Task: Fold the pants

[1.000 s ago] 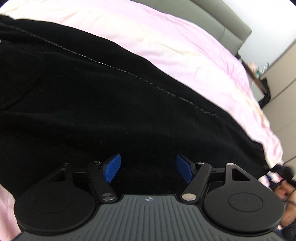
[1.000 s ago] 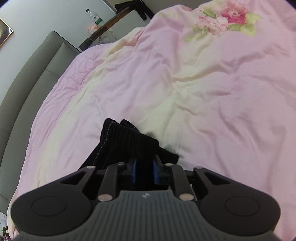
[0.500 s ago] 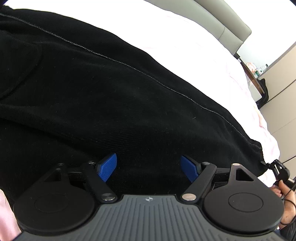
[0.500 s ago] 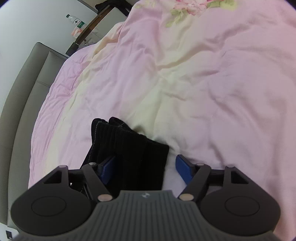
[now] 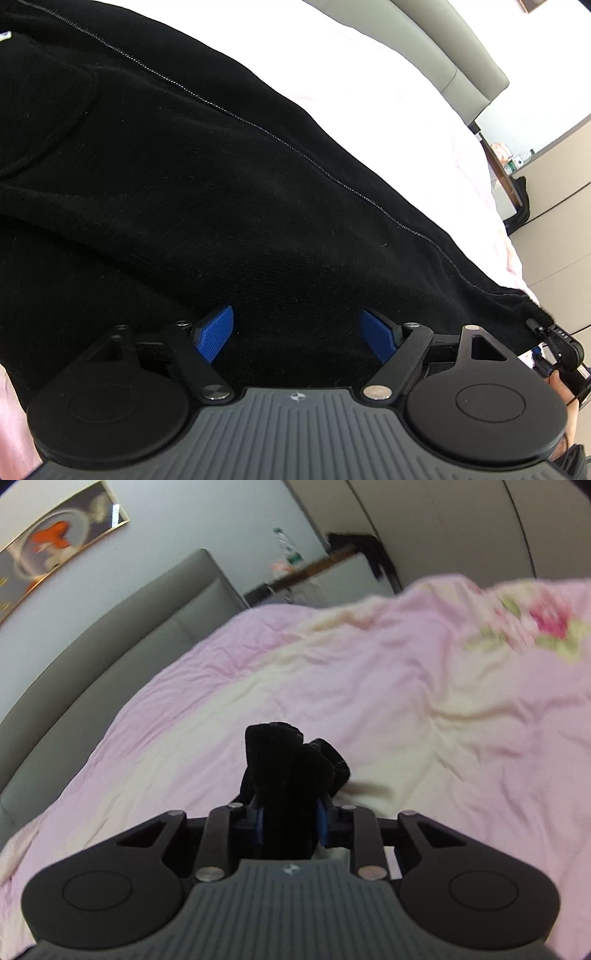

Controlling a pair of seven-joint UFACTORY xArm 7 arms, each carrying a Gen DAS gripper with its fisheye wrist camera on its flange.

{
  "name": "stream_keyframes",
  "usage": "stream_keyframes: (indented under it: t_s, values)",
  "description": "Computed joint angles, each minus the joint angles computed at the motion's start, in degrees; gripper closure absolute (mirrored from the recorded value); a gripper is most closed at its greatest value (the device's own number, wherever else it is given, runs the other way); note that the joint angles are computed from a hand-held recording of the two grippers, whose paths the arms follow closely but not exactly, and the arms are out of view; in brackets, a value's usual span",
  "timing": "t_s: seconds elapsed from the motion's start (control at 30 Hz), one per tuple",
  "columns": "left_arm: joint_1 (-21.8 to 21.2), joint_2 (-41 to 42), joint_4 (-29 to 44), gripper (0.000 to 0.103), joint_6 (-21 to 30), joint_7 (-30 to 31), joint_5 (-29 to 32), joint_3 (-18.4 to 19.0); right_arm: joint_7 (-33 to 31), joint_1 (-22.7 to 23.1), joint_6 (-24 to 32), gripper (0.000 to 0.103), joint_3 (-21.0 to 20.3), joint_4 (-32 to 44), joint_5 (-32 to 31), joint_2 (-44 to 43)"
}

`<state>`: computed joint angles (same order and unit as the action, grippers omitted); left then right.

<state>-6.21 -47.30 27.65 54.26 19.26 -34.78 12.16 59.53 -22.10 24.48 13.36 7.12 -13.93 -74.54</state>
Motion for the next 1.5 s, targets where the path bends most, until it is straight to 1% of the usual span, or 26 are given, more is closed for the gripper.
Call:
stream_keyframes:
  t_s: [0.23, 0.33, 0.43, 0.53, 0.63, 0.7, 0.77, 0.8, 0.83, 0.87, 0.9, 0.93, 1.0, 1.03, 1.07, 1.1, 1.13, 1.17, 1.23, 1.27, 1.3, 1.33, 1.37, 1.4, 1.47, 1.5]
  values:
    - [0.72, 0.49, 0.64, 0.012, 1.41, 0.00, -1.49, 1.73, -6.08, 3.15, -9.06, 0.081, 10.78, 4.95, -7.39, 2.82]
    - [1.47, 0.20, 0.57, 0.013, 2.28, 0.55, -1.88, 2.66, -7.97, 4.80, -10.24, 0.081, 16.33, 7.58, -9.20, 5.28]
    - [2.14, -0.09, 0.42, 0.013, 2.85, 0.93, -2.86, 3.39, -11.67, 6.01, -10.85, 0.081, 21.54, 10.65, -12.43, 9.43]
    - [2.97, -0.54, 0.16, 0.013, 3.53, 1.11, -3.72, 4.10, -15.57, 7.06, -13.49, 0.081, 23.92, 12.41, -14.96, 13.62]
    - [3.76, -0.76, 0.07, 0.013, 4.13, 1.43, -4.15, 4.59, -19.72, 8.84, -15.02, 0.081, 24.55, 13.72, -15.96, 18.47]
    - [4.24, -0.90, -0.06, 0.013, 4.39, 1.48, -4.39, 4.67, -23.08, 10.51, -13.34, 0.081, 25.54, 15.21, -16.56, 22.66]
    - [4.68, -0.98, -0.04, 0.013, 4.66, 1.26, -4.33, 4.45, -27.36, 13.47, -8.27, 0.076, 26.37, 17.35, -17.28, 28.83]
    - [4.85, -1.08, -0.03, 0.013, 4.82, 1.20, -4.25, 4.38, -29.85, 15.36, -6.43, 0.073, 25.49, 18.10, -17.79, 32.21]
    - [4.99, -1.23, 0.11, 0.013, 5.14, 1.11, -4.15, 4.36, -30.88, 16.13, -5.96, 0.071, 25.54, 17.83, -19.28, 33.27]
    - [4.48, -0.74, 0.57, 0.013, 4.73, 0.79, -4.69, 3.69, -30.14, 15.47, -5.61, 0.070, 27.28, 17.85, -21.41, 32.77]
    - [4.38, -0.66, 0.78, 0.013, 4.89, 0.91, -4.72, 3.80, -29.93, 16.16, -5.19, 0.067, 26.79, 17.93, -22.42, 32.67]
    - [4.28, -0.46, 1.07, 0.013, 5.05, 0.98, -4.73, 3.86, -30.44, 18.64, -4.89, 0.062, 23.91, 17.62, -21.27, 32.66]
    - [4.13, -0.06, 1.45, 0.013, 4.97, 0.85, -4.81, 3.57, -31.93, 25.72, -6.84, 0.052, 15.49, 15.92, -16.99, 32.35]
    - [4.10, 0.22, 1.71, 0.013, 5.09, 0.91, -4.74, 3.63, -33.47, 30.09, -8.61, 0.046, 10.70, 14.56, -14.07, 31.59]
    - [4.09, 0.36, 1.91, 0.013, 5.22, 0.96, -4.70, 3.63, -35.89, 35.17, -10.51, 0.043, 5.07, 13.24, -10.40, 30.78]
    - [4.08, 0.43, 2.11, 0.013, 5.34, 0.99, -4.69, 3.62, -37.50, 38.60, -11.78, 0.040, 1.10, 12.27, -7.23, 29.75]
    - [4.10, 0.42, 2.25, 0.013, 5.42, 1.00, -4.67, 3.54, -38.29, 40.30, -13.26, 0.045, -1.42, 11.31, -5.01, 28.36]
    - [4.15, 0.34, 2.33, 0.013, 5.48, 0.95, -4.61, 3.43, -38.67, 40.71, -14.55, 0.047, -2.68, 10.57, -3.54, 27.18]
    - [4.19, -0.02, 2.35, 0.013, 5.63, 0.83, -4.53, 3.23, -36.31, 36.70, -16.01, 0.048, -0.92, 9.51, -1.55, 24.37]
    - [4.19, -0.25, 2.32, 0.013, 5.72, 0.75, -4.50, 3.16, -34.67, 33.61, -16.30, 0.048, 0.83, 10.00, -0.62, 24.32]
    - [4.13, -0.48, 2.26, 0.013, 5.78, 0.74, -4.52, 3.13, -33.44, 30.84, -16.11, 0.051, 2.26, 9.75, 0.16, 23.29]
    - [4.10, -0.79, 2.13, 0.013, 5.83, 0.73, -4.52, 3.10, -31.46, 27.81, -14.94, 0.053, 4.18, 9.66, 0.93, 21.99]
    - [3.99, -0.98, 1.89, 0.013, 5.67, 0.81, -4.61, 3.03, -29.68, 26.13, -13.40, 0.055, 5.54, 9.91, 1.70, 21.36]
    - [3.89, -1.11, 1.83, 0.013, 5.66, 0.78, -4.64, 2.99, -28.78, 25.38, -11.91, 0.062, 5.77, 10.08, 2.15, 21.00]
    - [3.64, -1.20, 1.69, 0.013, 5.59, 0.71, -4.80, 2.95, -28.57, 25.65, -7.69, 0.069, 5.11, 11.42, 2.71, 22.39]
    - [3.47, -1.23, 1.74, 0.013, 5.68, 0.48, -4.93, 2.85, -30.58, 28.61, -5.21, 0.071, 2.14, 12.44, 3.50, 24.41]
